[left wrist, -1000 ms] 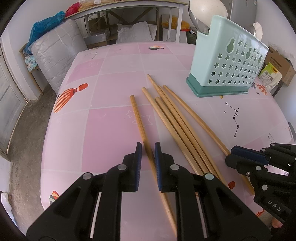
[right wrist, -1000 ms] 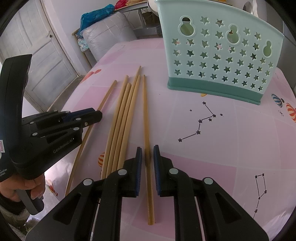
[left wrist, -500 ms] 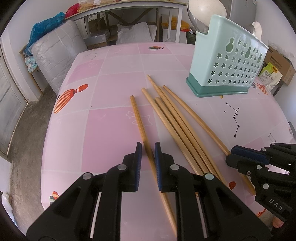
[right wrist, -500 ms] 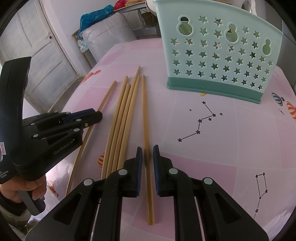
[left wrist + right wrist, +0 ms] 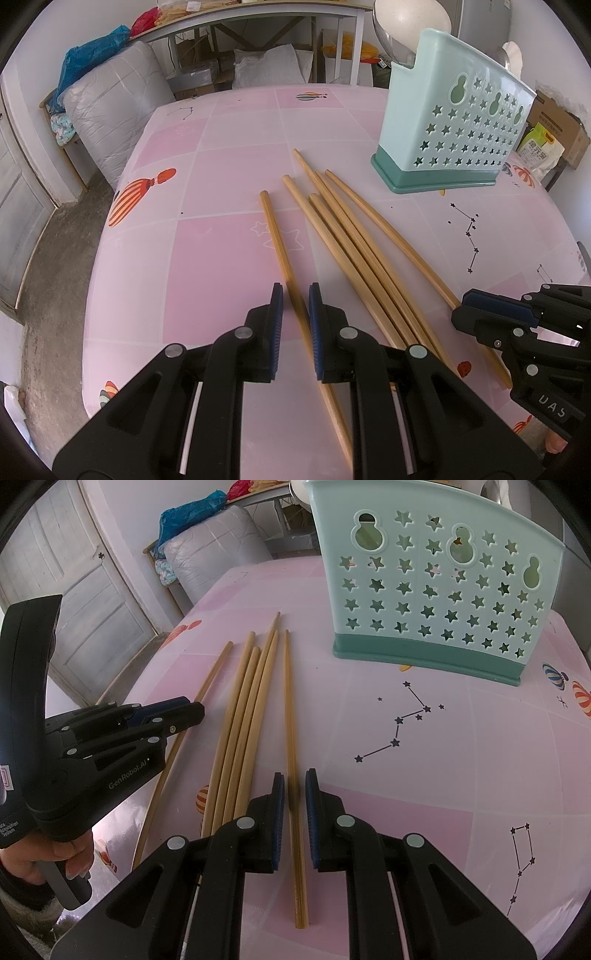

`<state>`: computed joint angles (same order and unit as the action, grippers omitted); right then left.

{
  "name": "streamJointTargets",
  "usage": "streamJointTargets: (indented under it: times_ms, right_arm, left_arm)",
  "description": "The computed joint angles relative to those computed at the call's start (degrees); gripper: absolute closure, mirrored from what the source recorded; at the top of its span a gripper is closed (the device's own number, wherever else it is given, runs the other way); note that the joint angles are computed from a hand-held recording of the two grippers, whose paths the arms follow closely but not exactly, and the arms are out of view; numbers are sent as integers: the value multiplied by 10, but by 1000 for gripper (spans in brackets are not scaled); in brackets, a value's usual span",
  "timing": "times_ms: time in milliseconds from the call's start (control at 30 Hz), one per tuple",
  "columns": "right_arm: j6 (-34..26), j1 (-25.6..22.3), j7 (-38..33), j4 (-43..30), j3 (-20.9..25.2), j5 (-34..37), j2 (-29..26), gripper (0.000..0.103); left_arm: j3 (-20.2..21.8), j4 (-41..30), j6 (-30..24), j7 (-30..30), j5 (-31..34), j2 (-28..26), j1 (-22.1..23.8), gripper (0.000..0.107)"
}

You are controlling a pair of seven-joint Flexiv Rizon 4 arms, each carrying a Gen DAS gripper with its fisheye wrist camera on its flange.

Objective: Organize utensils
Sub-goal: 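Grasp one wooden chopstick with the left tool while the right tool grips another, then lift both held chopsticks off the table toward the green holder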

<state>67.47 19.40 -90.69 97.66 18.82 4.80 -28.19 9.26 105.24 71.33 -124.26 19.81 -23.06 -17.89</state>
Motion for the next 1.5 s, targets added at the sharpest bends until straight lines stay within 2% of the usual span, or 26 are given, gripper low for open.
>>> streamJointTargets:
  times_ms: [233,300,500,767,867,933,1067,1267,1333,1400,1500]
  right_arm:
    - [5,-4,4,1,3,8,0,96]
    - [11,-2,4,6,0,5,2,96]
    - [15,-22,-15,23,14,22,14,96]
    - [-29,-48,-36,49,16,67,53,96]
    - [-63,-62,-53,41,19,100,59,96]
    - [-61,-55,-58,40,9,100,61,95]
    - [-50,-35,-54,21,-6,83,46,85]
    - [-39,-7,-25,-29,-21,40,-6,85]
    - [-29,6,-7,-36,-32,18,-15,85]
    - [-18,21,20,-32,-47,-10,-17,96]
    - [-5,17,36,-17,-45,-27,-13,96]
  left_arm:
    - [3,-3,-4,-5,9,0,-5,94]
    - [2,-4,-7,-7,12,1,-7,98]
    - [-19,16,-5,16,-14,13,10,102]
    - [-78,85,18,102,-134,47,57,102]
    - [-101,109,34,140,-187,54,74,102]
    - [-113,117,44,166,-222,51,84,102]
    - [-105,101,40,186,-238,38,74,100]
    - [-73,49,17,183,-213,8,54,100]
    - [-57,29,14,172,-192,-3,42,100]
    - [-44,14,9,158,-172,-11,31,101]
    - [-42,16,18,144,-164,-12,31,102]
